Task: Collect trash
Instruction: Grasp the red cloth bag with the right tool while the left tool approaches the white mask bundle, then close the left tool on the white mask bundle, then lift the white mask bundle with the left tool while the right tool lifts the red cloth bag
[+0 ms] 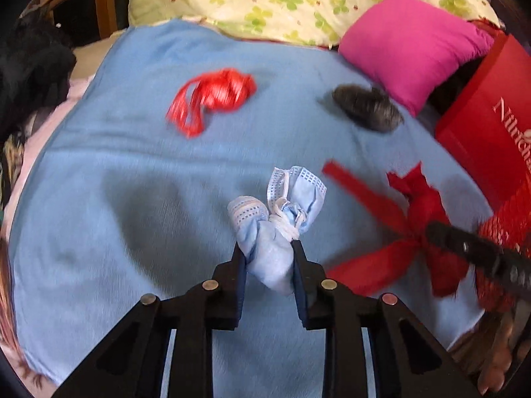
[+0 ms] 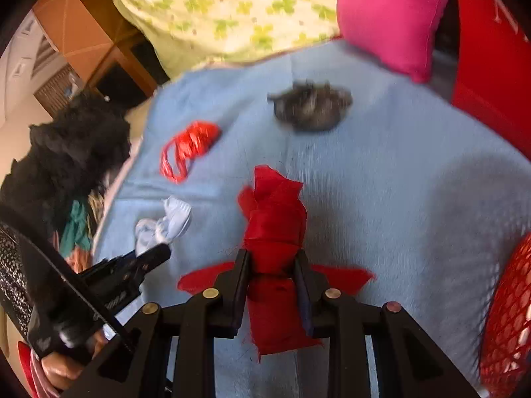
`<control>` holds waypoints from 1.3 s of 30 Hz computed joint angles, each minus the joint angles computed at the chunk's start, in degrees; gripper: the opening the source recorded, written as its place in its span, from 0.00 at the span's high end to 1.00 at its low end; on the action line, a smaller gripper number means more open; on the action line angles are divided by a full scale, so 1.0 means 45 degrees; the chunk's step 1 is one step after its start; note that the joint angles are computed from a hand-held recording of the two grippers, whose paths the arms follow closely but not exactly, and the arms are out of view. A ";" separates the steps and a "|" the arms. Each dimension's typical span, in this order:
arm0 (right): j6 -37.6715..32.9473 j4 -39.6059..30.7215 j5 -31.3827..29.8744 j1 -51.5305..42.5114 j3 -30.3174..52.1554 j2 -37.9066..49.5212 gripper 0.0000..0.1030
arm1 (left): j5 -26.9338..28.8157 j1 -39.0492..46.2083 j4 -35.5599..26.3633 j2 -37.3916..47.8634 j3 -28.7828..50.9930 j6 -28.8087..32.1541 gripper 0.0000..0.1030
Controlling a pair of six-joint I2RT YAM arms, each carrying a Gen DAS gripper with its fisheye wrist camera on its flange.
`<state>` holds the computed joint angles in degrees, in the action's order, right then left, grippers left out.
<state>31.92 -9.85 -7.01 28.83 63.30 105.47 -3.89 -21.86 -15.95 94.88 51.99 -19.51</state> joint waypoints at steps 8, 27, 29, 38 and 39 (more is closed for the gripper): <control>0.0268 -0.0478 -0.0248 -0.0214 -0.0323 -0.0350 0.34 | 0.0013 0.0714 0.0381 -0.1252 -0.0849 0.0640 0.39; -0.0372 -0.0285 0.0257 0.0178 -0.0044 0.0335 0.66 | -0.0451 0.0143 0.0644 0.0849 0.0220 0.1547 0.63; -0.0285 0.0375 0.0482 0.0176 -0.0632 -0.0315 0.66 | -0.0534 0.0070 0.0882 0.0427 -0.0048 0.1337 0.77; 0.0083 0.0756 0.0966 0.0133 -0.0757 -0.0574 0.66 | -0.2038 -0.0758 0.1633 -0.0950 -0.0623 0.1857 0.77; 0.0175 0.0544 0.0908 0.0096 -0.0600 -0.0375 0.66 | -0.1793 -0.0548 0.1608 -0.0877 -0.0575 0.1876 0.77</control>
